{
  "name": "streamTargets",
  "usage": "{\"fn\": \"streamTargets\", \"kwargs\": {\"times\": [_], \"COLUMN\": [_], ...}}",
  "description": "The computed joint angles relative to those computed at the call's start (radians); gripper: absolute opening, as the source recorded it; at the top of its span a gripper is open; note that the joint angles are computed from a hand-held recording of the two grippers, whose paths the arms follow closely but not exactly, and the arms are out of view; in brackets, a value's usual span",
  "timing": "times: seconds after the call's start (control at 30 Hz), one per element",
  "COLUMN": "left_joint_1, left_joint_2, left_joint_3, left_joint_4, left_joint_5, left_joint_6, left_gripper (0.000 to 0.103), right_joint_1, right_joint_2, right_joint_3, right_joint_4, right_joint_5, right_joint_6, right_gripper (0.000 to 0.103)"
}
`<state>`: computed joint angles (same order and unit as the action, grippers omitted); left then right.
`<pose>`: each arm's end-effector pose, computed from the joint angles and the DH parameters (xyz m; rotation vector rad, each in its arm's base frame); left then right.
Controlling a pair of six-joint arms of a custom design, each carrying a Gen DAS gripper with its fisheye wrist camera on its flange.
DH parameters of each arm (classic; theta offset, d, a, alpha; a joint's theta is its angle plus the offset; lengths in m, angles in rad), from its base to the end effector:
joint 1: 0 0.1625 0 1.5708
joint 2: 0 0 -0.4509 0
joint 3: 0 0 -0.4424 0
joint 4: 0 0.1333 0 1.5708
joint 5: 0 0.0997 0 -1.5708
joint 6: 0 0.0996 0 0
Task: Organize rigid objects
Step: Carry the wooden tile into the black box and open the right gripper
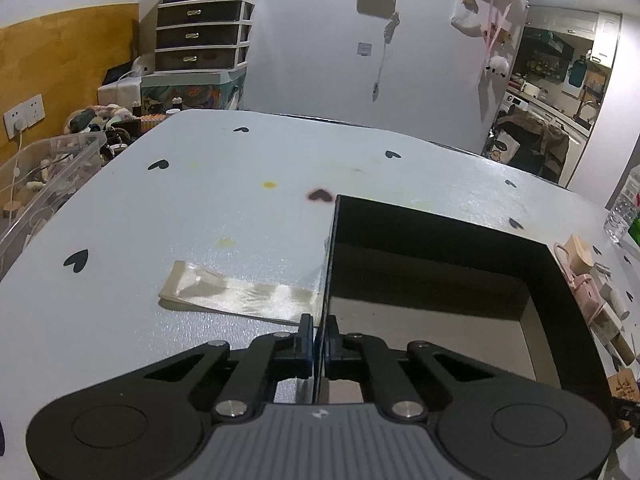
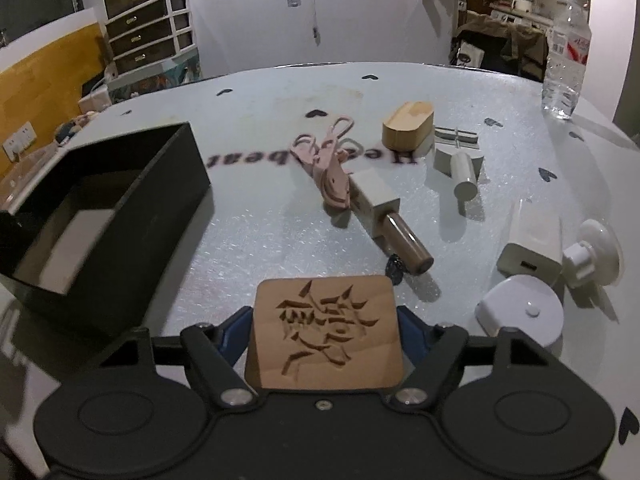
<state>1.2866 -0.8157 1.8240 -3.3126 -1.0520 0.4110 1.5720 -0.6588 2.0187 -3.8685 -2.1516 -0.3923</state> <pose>-0.0144 -0.7010 0.1191 0.5980 2.3816 -0.8954 0.0793 -0.5752 0.0371 0.1049 -2.2534 0.9788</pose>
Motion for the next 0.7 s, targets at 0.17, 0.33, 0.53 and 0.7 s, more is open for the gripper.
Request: {"fn": "streamTargets", "kwargs": {"times": [0.17,0.33,0.53,0.7], "left_joint_1": [-0.005,-0.008,-0.014,-0.016], "left_joint_2": [-0.006,-0.008,-0.003,-0.009], "left_joint_3": [0.023,0.032,0.043,0.049], "left_joint_4": [-0.024,-0.029,-0.043,-0.034], "left_joint_5": [0.003,-0.008,-0.011,-0.009], "left_joint_6": [0.012,0.017,-0.001,-0.023], "left_gripper": [0.005,0.005,0.005,0.005], "right_joint_1": [0.050,0.100,0.144,0.145], "right_joint_2": [-0.054,-0.066,0.055,0.180], "right_joint_3": [0.001,-0.102,-0.338,-0.514], "right_joint_4": [0.012,0.218,0.516,0.675], "right_joint_5": [0.077,0.177,0.172,0.109], "right_joint_6": [0.015,0.115,0.308,0.474], "right_gripper": [0.076,0.076,0.076,0.076]}}
